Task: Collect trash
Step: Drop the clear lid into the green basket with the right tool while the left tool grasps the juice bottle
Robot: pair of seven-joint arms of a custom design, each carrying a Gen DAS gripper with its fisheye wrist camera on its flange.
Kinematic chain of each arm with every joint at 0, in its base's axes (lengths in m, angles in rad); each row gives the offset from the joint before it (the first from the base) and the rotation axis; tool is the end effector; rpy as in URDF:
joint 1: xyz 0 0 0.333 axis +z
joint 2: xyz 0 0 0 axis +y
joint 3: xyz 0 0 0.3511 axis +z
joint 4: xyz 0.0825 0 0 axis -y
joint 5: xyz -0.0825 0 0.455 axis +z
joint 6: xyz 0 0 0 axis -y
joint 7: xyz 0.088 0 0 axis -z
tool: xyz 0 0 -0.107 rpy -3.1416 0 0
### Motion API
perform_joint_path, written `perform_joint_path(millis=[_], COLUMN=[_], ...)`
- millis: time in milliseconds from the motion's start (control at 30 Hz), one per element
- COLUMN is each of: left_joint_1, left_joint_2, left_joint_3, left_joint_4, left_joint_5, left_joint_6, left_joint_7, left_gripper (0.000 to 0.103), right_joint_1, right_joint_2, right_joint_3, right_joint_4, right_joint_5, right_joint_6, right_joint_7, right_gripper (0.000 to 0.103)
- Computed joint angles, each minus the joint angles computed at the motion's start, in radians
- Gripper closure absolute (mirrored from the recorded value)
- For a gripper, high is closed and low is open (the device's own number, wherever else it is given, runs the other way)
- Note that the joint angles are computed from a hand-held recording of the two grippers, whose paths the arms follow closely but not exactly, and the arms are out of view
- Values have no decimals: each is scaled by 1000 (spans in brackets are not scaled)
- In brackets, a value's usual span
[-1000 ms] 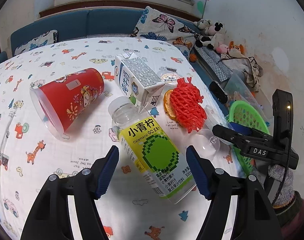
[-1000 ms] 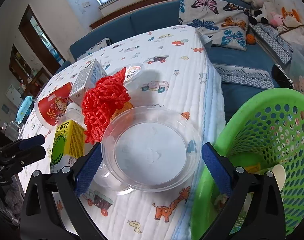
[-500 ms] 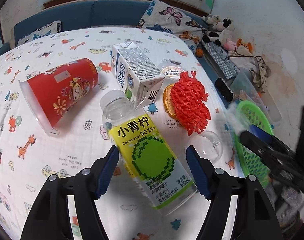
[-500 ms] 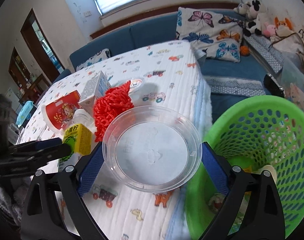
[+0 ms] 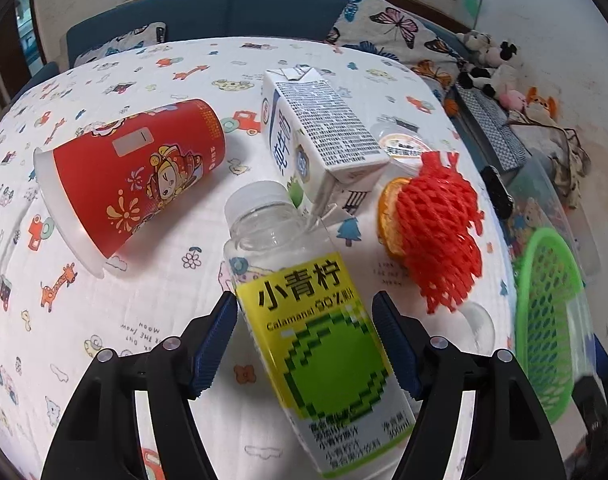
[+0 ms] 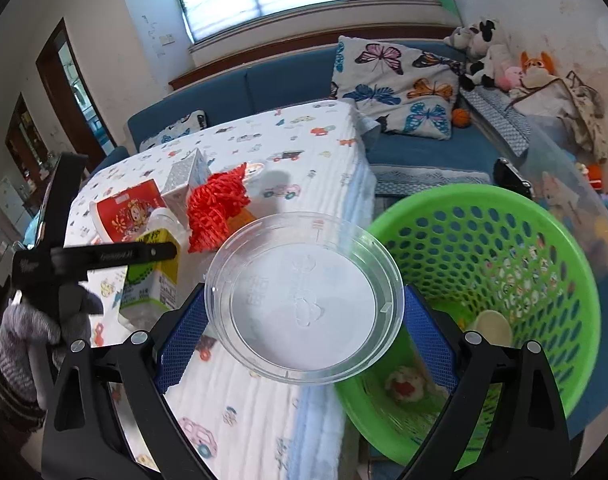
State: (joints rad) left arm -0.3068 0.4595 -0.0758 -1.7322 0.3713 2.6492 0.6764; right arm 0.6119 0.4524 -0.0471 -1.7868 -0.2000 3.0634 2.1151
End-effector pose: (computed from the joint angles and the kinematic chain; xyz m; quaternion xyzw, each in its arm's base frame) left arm 0.7159 -0.2913 0.3561 -0.7619 0.5977 -0.2072 0.1386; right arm 0.6421 0.4311 0.3862 -0.7167 0.5701 -0.1450 0.3747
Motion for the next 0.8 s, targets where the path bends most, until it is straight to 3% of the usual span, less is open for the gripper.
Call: perform_joint_path(millis=[367,800], left_joint_1=[3,2], left_joint_2=[-30,-169], left_joint_3=[-6,-23], left_joint_4=[-51,-203], left_joint_5=[5,30], left_joint_6=[44,159], left_joint_7=[25,44], left_gripper=[41,42], right_joint_1=[98,67], right_joint_2=[-56,-75], right_joint_3=[-151,-161], right_joint_4=[-101,-141], right_joint_5=[-117,-255], right_joint_6=[-5,-45], right_joint_7=[196,374], right_gripper=[11,10])
